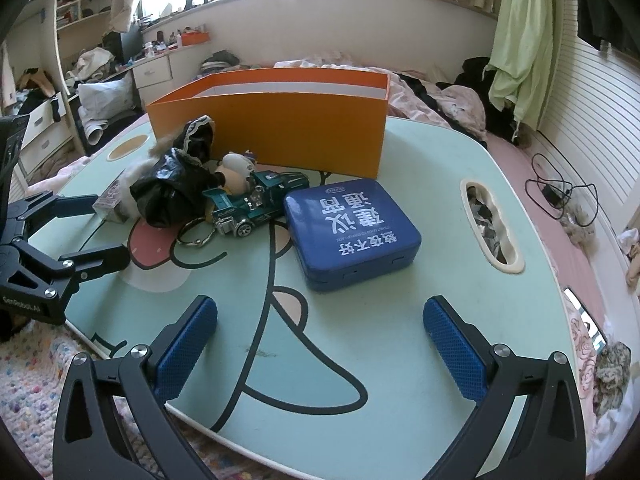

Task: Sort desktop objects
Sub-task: 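Grasp the blue tin with the right gripper while the left grasps the brown card box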

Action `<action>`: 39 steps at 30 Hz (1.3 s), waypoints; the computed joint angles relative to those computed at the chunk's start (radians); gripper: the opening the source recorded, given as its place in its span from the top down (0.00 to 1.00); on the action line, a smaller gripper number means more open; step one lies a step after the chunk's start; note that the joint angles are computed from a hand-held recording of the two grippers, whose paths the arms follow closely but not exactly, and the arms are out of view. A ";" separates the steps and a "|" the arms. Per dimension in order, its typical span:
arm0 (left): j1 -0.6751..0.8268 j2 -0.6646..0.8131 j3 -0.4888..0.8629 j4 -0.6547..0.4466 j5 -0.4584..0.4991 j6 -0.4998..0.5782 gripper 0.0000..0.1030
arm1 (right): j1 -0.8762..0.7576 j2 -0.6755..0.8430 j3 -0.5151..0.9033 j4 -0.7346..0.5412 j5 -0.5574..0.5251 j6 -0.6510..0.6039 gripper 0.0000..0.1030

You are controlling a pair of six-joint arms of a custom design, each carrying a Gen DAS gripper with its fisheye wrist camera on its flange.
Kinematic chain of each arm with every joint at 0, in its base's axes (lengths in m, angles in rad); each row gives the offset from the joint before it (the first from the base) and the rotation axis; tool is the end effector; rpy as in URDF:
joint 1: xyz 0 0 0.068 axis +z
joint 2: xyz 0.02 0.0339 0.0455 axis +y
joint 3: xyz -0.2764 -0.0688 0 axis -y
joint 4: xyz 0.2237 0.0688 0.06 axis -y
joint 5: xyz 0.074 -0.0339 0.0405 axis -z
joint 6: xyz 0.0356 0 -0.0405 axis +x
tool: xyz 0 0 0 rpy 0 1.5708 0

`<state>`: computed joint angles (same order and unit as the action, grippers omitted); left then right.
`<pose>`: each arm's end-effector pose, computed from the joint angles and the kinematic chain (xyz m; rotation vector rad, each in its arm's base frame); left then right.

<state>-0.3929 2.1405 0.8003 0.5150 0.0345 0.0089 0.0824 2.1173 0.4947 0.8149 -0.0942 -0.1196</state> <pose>0.3256 -0.1363 0.0617 0.4962 2.3553 -0.2204 0.2864 0.0270 0.0440 -0.2842 2.3588 0.0942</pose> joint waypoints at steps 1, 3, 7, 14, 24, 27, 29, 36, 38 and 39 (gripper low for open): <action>-0.001 0.000 0.000 0.000 -0.001 0.000 0.00 | -0.005 -0.005 0.003 -0.012 -0.006 0.002 0.00; -0.001 0.001 0.001 0.000 -0.001 -0.001 0.00 | -0.031 -0.030 0.013 -0.044 -0.068 -0.004 0.00; -0.001 0.000 0.000 0.000 -0.001 0.000 0.00 | -0.030 -0.065 0.071 -0.133 -0.021 -0.012 0.00; -0.001 0.000 0.000 0.001 -0.001 0.000 0.00 | 0.014 -0.039 0.241 -0.327 0.075 -0.071 0.04; -0.001 0.000 0.000 0.010 0.015 -0.010 0.00 | -0.021 0.005 0.238 -0.301 -0.037 -0.063 0.36; 0.040 -0.006 -0.026 0.056 0.095 -0.032 0.00 | -0.031 -0.007 0.160 -0.207 -0.106 -0.040 0.36; 0.058 -0.006 -0.031 0.071 0.124 -0.046 0.00 | -0.027 -0.027 0.100 -0.128 -0.107 -0.030 0.36; 0.113 -0.007 -0.011 0.059 0.182 -0.122 0.05 | -0.017 -0.027 0.027 -0.061 -0.103 -0.035 0.36; 0.113 -0.006 0.024 0.000 0.173 -0.120 0.10 | -0.015 -0.027 0.023 -0.050 -0.085 -0.041 0.36; 0.106 -0.004 0.050 -0.040 0.161 -0.114 0.12 | -0.009 -0.027 0.023 -0.047 -0.075 -0.040 0.36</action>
